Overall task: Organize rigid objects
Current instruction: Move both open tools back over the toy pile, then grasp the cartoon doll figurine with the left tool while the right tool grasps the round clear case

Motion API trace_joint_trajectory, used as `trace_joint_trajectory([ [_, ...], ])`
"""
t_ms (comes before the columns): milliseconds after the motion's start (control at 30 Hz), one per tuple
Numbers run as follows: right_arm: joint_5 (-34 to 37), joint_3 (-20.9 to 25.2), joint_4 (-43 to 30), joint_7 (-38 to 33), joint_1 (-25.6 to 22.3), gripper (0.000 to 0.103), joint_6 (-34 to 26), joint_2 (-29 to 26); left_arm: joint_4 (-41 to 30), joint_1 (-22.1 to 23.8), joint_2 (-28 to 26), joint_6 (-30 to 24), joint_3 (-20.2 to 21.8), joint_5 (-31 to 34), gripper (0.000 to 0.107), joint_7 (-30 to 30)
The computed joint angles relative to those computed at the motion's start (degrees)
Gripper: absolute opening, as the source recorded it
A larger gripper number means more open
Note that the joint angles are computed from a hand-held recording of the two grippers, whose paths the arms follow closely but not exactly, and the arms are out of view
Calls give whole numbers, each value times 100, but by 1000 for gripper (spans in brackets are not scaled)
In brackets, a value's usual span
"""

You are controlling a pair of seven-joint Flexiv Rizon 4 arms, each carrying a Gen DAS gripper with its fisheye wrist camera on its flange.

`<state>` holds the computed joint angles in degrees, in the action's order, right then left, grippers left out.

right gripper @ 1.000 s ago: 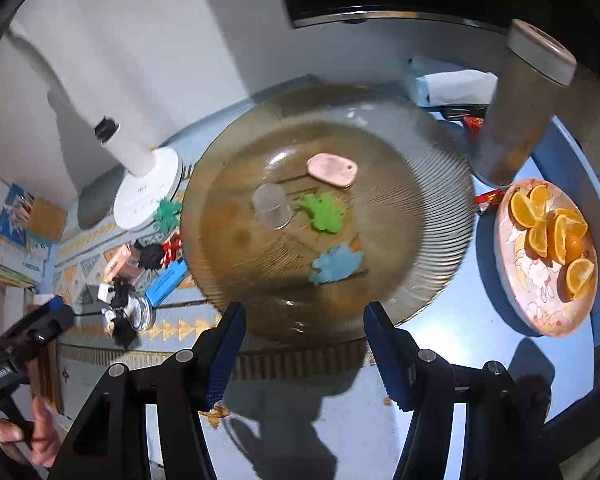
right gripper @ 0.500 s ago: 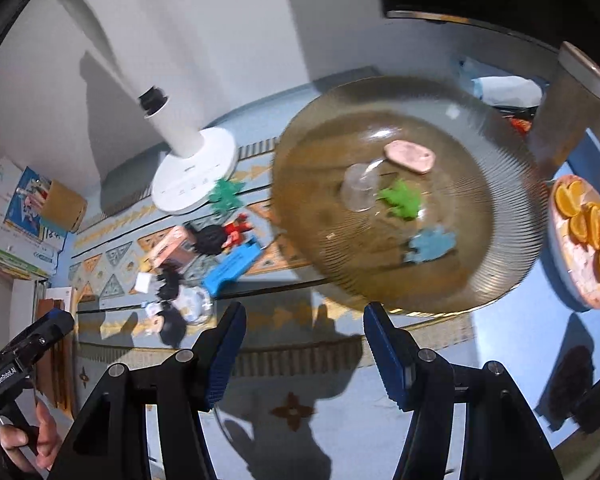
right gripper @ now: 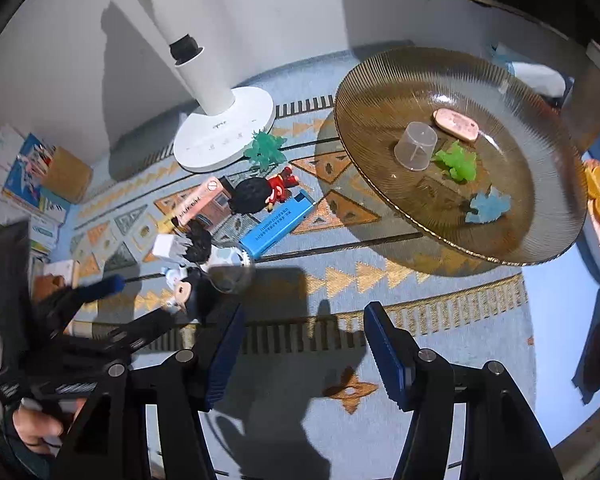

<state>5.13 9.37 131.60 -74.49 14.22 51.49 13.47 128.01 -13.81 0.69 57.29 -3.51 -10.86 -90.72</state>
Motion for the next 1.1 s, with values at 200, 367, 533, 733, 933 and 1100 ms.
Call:
trace_joint_trajectory([
  [200,-377,13,35,-168,17,60,149,-265,-340,56,-360,-250,5,866,102,-978],
  [367,453,-106,-384,-1007,212,60,-127,-756,-107,120,-134,-351,107,644,102,-796],
  [533,1014,2,-768,-1453,216,60,-289,-1191,108,383,300,-736,297,1020,102,-1135],
  [733,1049,188,-1000,-1751,247,60,-343,-1504,463,638,797,-858,438,912,101,-1009],
  [933,1357,307,-1165,-1859,231,60,-313,-1713,713,636,966,-611,428,302,101,-596],
  [1100,2400,399,-1417,-2816,166,60,-1126,-1588,759,640,930,-472,451,10,101,-387],
])
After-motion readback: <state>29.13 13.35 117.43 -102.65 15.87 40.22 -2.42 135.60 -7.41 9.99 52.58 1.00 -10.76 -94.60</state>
